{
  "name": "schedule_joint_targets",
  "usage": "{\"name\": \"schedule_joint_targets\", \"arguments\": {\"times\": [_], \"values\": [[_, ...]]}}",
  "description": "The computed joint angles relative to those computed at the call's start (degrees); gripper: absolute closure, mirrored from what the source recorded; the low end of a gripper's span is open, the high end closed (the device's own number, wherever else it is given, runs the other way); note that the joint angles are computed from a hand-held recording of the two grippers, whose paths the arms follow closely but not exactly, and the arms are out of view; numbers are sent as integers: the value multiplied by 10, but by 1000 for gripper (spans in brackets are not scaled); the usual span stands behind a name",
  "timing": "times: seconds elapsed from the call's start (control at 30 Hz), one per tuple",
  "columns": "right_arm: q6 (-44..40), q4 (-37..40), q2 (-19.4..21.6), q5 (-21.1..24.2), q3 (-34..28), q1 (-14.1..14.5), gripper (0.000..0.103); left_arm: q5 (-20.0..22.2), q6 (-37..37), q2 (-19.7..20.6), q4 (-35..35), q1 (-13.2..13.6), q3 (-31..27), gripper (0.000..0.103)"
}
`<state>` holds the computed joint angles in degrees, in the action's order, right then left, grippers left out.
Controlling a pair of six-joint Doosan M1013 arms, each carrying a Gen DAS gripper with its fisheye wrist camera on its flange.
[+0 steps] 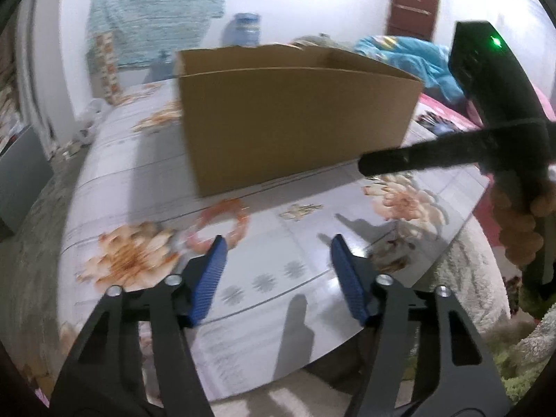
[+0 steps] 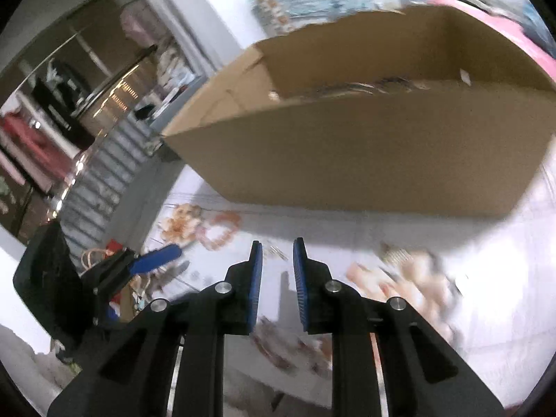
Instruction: Organize jewelry
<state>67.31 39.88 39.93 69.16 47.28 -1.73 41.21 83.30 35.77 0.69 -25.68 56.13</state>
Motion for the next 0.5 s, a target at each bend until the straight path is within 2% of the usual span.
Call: {"name": "schedule_joint_targets", "arguments": {"times": [0.1, 0.27, 0.33, 0.5], "values": [[3, 2, -11, -8, 28, -9, 84, 28, 31, 24, -11, -3, -39, 56], [-4, 15, -15, -12, 47, -15, 84, 85, 33, 58, 7, -7, -94, 70], [-10, 21, -15, -13, 50, -16, 84, 115, 26, 73, 19, -8, -119, 73], [-20, 36, -8, -9, 46, -16, 84, 138, 19, 85, 30, -9, -146, 73]]}}
